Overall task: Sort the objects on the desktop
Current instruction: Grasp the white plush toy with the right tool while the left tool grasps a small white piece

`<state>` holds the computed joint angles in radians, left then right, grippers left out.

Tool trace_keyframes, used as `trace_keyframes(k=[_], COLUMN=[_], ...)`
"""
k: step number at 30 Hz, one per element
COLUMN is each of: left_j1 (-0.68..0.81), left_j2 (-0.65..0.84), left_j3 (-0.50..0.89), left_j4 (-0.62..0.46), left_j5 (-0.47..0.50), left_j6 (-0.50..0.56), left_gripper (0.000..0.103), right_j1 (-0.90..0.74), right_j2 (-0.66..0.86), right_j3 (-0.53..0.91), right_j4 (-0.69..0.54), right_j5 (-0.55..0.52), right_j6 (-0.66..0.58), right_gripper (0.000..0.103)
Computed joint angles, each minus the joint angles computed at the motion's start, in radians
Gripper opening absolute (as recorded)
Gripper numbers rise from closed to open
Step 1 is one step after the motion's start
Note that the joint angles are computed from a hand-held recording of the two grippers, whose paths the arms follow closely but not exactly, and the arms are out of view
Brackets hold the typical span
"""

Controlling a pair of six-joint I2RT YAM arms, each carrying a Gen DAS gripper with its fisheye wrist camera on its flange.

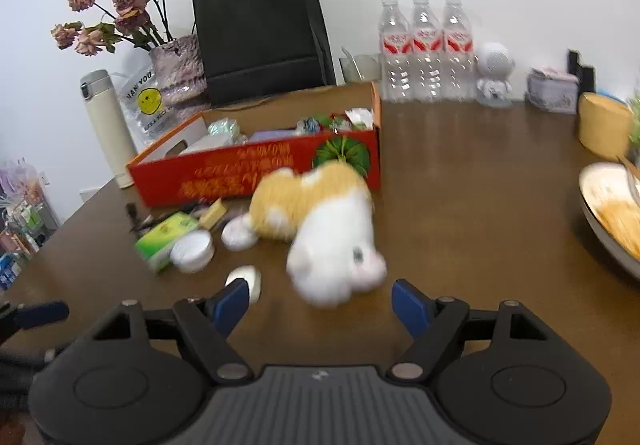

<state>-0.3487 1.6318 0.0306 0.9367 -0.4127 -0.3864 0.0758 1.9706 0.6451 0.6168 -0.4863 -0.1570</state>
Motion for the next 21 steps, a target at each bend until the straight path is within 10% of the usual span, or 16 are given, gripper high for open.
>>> trace_keyframes(k=[5,10,21], left_j1=[0.013,0.064,0.074], left_j2=[0.129,0.201,0.347], left_j3=[0.083,0.244,0.431], left_j4=[0.081,0.011,-0.09], left_j5=[0.061,0.228,0.25], left_j6=[0.083,0.135,0.141], left_gripper=[0.083,0.074,0.042], right_j1=[0.062,0.022,-0.002], right_j2=[0.097,0.118,0.136], right_j3=[0.131,0.139,0.185], right_j4=[-0.048,-0.033,-0.065], right_j5=[0.076,0.017,-0.038], right_j6=[-0.004,0.016,-0.024], right_gripper=[0.051,0.05,0.073])
